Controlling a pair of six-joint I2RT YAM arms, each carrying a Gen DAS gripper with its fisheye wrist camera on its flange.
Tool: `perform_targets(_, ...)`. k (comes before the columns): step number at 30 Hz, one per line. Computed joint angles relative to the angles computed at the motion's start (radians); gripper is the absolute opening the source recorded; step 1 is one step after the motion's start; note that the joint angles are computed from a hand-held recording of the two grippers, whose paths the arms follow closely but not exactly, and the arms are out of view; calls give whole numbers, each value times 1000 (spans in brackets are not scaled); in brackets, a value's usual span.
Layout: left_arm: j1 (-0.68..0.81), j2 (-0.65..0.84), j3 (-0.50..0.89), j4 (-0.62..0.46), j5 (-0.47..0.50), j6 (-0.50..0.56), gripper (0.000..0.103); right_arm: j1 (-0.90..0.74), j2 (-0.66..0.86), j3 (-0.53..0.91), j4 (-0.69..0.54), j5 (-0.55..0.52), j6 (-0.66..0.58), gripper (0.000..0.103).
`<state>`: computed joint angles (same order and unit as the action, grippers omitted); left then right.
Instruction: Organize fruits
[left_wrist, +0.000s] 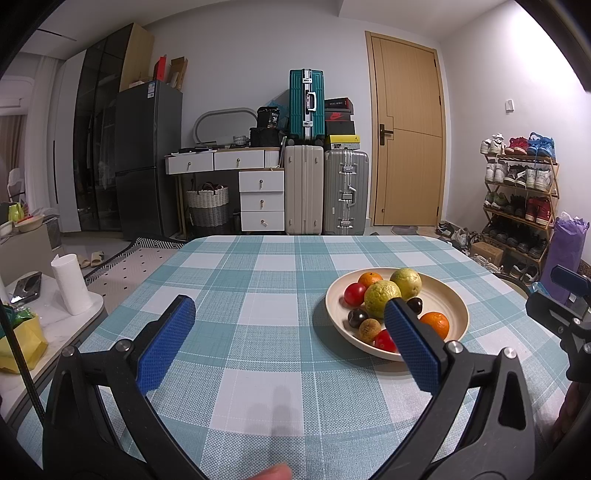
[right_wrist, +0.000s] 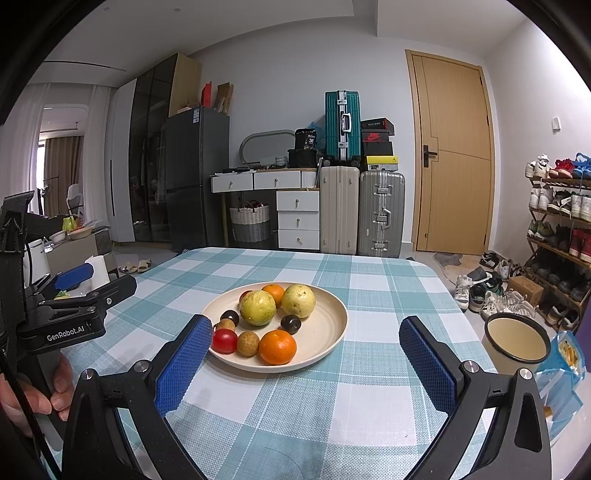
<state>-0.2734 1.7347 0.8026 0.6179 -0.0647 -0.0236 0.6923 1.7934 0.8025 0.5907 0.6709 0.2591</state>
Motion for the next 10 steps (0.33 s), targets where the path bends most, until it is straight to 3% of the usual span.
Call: perform_targets(10,-1,0,0,0,0,0,102,-3,3,2,3,-2,-2,103)
